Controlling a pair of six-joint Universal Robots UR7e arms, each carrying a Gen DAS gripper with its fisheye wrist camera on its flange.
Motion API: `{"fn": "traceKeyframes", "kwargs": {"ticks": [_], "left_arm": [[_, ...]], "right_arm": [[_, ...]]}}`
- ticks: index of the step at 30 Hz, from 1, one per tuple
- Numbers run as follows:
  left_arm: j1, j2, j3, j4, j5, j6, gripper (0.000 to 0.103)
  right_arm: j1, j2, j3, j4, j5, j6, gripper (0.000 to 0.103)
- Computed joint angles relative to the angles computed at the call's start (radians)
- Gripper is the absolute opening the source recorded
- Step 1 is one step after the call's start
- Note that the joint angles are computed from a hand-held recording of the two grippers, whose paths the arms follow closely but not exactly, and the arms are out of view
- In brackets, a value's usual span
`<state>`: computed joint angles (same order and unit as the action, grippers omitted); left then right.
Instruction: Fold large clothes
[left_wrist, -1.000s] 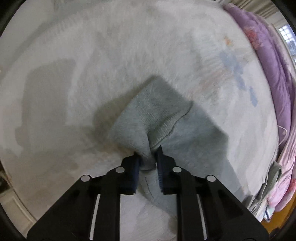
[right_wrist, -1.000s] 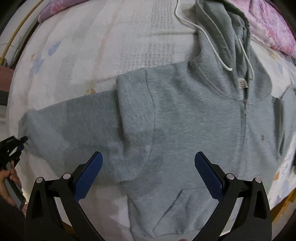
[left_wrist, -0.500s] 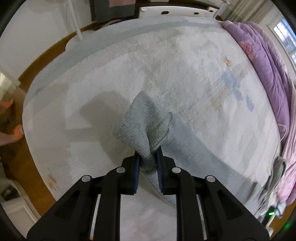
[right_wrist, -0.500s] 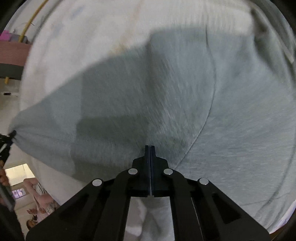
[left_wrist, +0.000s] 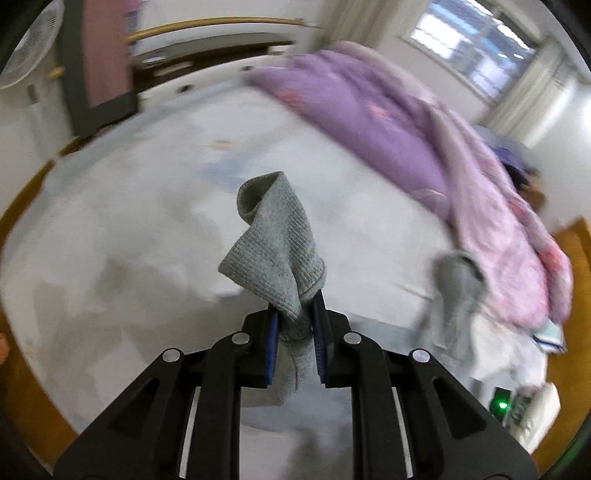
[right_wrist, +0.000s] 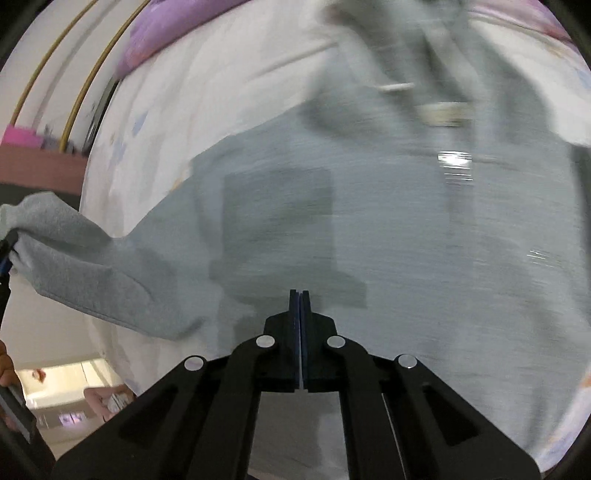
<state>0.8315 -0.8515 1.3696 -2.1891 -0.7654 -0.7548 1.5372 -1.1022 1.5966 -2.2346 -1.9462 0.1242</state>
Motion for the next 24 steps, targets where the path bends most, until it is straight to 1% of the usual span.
{"fn": "traceKeyframes", "kwargs": {"ticks": [2, 4, 5, 6, 8, 9, 10, 11, 13, 14, 15, 17, 18, 19, 20, 21, 22, 24], "left_arm": [[-0.051, 0.087, -0.035, -0.034, -0.024, -0.006, 0.016], [-0.08, 0.166, -0.083, -0.047, -0.072, -0.026, 0.016], [-0.1, 0.226, -0.116, -0.066, -0.1, -0.03, 0.016], [-0.114, 0.265, -0.139, -0.062, -0.117, -0.038, 0.016], [-0.144, 0.358, -0.204, -0.045, -0.157, -0.055, 0.016], [-0.156, 0.414, -0.246, -0.04, -0.184, -0.05, 0.016], [-0.166, 0.458, -0.282, -0.025, -0.207, -0.055, 0.016], [-0.17, 0.512, -0.334, 0.001, -0.249, -0.064, 0.016], [-0.17, 0.571, -0.391, 0.035, -0.3, -0.053, 0.016], [-0.172, 0.61, -0.438, 0.078, -0.32, -0.038, 0.016], [-0.178, 0.636, -0.464, 0.085, -0.328, -0.03, 0.016], [-0.173, 0.662, -0.479, 0.078, -0.385, -0.002, 0.02], [-0.171, 0.679, -0.493, 0.101, -0.414, 0.0, 0.025], [-0.165, 0.68, -0.495, 0.111, -0.446, -0.001, 0.047], [-0.155, 0.67, -0.479, 0.104, -0.494, -0.005, 0.063], [-0.153, 0.658, -0.456, 0.09, -0.505, -0.007, 0.087], [-0.157, 0.637, -0.418, 0.068, -0.5, -0.009, 0.088], [-0.154, 0.591, -0.355, 0.06, -0.496, -0.01, 0.088]], "right_arm": [[-0.035, -0.083, 0.039, 0.01, -0.019, -0.01, 0.001], [-0.072, -0.152, 0.056, 0.033, -0.032, -0.018, 0.001], [-0.093, -0.189, 0.057, 0.052, -0.04, -0.024, 0.001], [-0.116, -0.23, 0.078, 0.058, -0.043, -0.035, 0.001], [-0.17, -0.293, 0.078, 0.077, -0.049, -0.067, 0.001], [-0.182, -0.32, 0.087, 0.078, -0.05, -0.078, 0.001], [-0.206, -0.353, 0.1, 0.075, -0.054, -0.099, 0.002], [-0.224, -0.374, 0.101, 0.068, -0.061, -0.103, 0.004], [-0.252, -0.402, 0.113, 0.054, -0.058, -0.098, 0.004], [-0.267, -0.417, 0.124, 0.039, -0.055, -0.099, 0.004], [-0.28, -0.418, 0.125, 0.022, -0.056, -0.104, 0.004], [-0.316, -0.45, 0.135, 0.035, -0.032, -0.104, 0.004], [-0.331, -0.451, 0.138, 0.033, -0.023, -0.088, 0.004], [-0.342, -0.455, 0.14, 0.04, -0.01, -0.072, 0.005], [-0.354, -0.454, 0.14, 0.047, 0.009, -0.05, 0.005], [-0.363, -0.451, 0.141, 0.054, 0.031, -0.028, 0.007], [-0.361, -0.454, 0.145, 0.059, 0.044, -0.014, 0.007], [-0.351, -0.438, 0.146, 0.047, 0.053, 0.004, 0.012]]}}
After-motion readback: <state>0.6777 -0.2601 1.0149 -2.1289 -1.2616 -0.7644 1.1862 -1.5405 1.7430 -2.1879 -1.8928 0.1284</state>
